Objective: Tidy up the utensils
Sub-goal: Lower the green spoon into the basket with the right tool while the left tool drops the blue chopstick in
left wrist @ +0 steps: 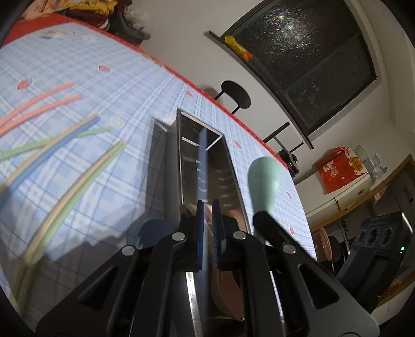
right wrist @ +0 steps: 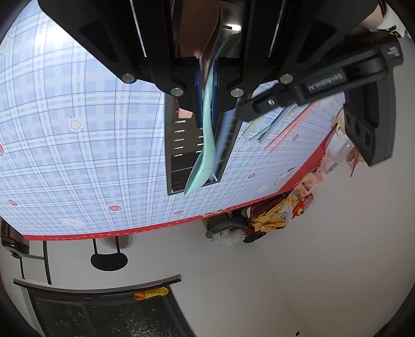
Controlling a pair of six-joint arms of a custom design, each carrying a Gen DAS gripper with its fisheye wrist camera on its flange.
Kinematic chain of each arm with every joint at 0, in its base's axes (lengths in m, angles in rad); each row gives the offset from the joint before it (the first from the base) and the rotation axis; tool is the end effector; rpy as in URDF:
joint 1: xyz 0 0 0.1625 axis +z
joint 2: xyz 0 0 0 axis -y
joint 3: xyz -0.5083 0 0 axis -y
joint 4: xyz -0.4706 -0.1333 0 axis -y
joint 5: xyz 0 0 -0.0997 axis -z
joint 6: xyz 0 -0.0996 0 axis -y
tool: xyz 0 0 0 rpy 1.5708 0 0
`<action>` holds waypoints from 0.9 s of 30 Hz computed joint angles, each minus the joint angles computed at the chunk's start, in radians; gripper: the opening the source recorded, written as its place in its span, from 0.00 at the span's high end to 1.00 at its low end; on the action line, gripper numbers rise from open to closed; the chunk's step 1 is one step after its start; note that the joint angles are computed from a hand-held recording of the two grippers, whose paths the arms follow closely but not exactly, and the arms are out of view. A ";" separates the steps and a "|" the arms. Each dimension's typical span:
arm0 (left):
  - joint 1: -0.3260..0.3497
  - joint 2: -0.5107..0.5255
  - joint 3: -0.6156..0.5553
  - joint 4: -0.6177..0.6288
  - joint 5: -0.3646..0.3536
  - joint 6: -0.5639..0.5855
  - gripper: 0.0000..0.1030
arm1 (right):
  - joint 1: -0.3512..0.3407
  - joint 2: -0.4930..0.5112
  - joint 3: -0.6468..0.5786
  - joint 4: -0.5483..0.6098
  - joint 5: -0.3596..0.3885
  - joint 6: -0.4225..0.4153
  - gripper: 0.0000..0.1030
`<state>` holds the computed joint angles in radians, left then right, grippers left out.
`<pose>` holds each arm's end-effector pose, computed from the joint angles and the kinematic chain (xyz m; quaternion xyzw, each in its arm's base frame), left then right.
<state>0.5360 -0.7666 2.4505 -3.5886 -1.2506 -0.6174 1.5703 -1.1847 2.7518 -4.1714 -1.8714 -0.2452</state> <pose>-0.2926 -0.3653 -0.0091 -0.1758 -0.9579 0.2268 0.0141 0.1036 -0.3260 0.1997 0.0315 -0.8622 0.4689 0.1891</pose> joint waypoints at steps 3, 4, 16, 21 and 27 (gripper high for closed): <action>-0.008 -0.019 0.006 -0.007 0.019 0.028 0.82 | 0.009 0.009 -0.003 0.003 -0.006 -0.006 0.93; -0.008 -0.029 0.009 -0.007 0.026 0.034 0.82 | 0.012 0.012 -0.004 0.007 -0.009 -0.008 0.93; -0.043 -0.142 0.069 0.014 0.234 0.215 0.25 | 0.048 0.041 -0.026 0.082 -0.054 -0.028 0.93; -0.041 -0.174 0.087 0.026 0.308 0.267 0.18 | 0.060 0.054 -0.031 0.066 -0.079 -0.026 0.90; -0.021 -0.216 0.108 0.041 0.372 0.288 0.06 | 0.103 0.094 -0.037 -0.044 -0.125 -0.055 0.30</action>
<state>0.5146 -0.9822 2.5590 -3.5473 -0.8788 -0.3296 1.6733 -1.0906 2.7149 -4.2152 -1.9963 -0.3002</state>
